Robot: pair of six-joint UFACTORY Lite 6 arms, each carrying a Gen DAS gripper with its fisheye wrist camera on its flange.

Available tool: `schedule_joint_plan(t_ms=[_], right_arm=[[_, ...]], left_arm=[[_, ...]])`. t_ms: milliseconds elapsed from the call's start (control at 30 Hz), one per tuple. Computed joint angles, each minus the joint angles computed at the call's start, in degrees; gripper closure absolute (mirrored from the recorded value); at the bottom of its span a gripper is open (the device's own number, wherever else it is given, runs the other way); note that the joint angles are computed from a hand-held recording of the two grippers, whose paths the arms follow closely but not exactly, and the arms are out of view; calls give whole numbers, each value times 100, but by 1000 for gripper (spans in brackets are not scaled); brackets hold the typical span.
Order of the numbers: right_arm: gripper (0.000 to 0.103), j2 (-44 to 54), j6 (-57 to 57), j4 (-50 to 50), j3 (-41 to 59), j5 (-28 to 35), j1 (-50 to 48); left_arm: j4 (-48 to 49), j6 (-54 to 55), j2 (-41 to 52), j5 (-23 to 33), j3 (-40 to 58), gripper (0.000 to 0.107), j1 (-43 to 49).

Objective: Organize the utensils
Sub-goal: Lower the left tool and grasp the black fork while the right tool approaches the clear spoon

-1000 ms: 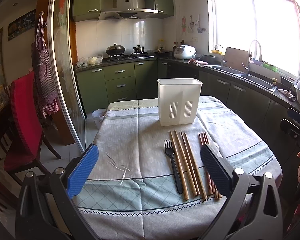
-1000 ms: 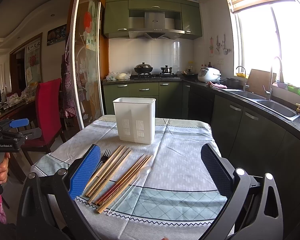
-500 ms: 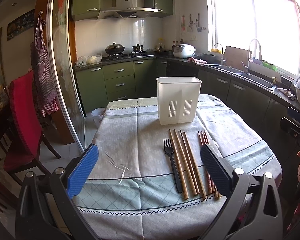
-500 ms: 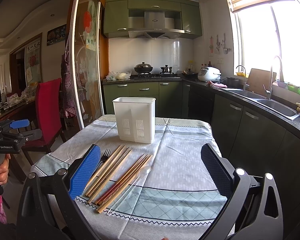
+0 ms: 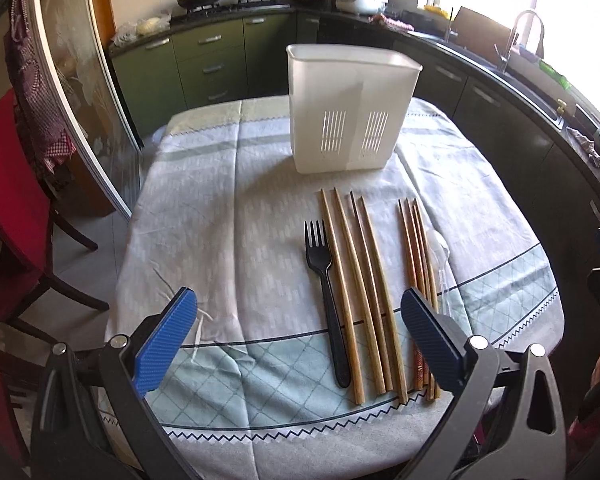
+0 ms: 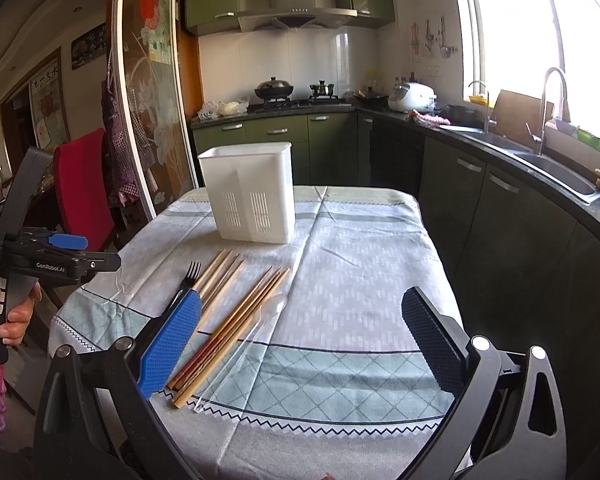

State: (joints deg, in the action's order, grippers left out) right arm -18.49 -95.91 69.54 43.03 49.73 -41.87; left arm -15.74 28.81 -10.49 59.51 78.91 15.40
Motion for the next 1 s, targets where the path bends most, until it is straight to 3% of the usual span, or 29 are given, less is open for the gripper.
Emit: schedule_joint_plan(t_ms=[267,400,467,533,667,733,1000], right_arm=[[4,2261,1858,-1357,1924,-26,580],[4,2645,2351,-1846,2317,-226,891],[4,2681,2490,-2019,2374,-376,1020],[4,2765,2584,-2123,2481,-392,1091],[4,2960,2719,-2178,2722,-271,1143],[7,2976,2756,-2195,2779,-269,1149],[24,3011,2919,-2352,2936,-260,1284]], left_arm=[[395,-915,2008,1110,1551,10,-581],[541,-1272,2563,1466,2018,11,-818],[634,-1484,2854,1632,2272,17,-912],[707,-1659,3143,1795,2540,34,-935],[948,-1890,3400,1747,2797,41,-990],[948,-1946,3542,1785,2957,52,-938],[1120,-1908,3860,1938,3203,69,-998]])
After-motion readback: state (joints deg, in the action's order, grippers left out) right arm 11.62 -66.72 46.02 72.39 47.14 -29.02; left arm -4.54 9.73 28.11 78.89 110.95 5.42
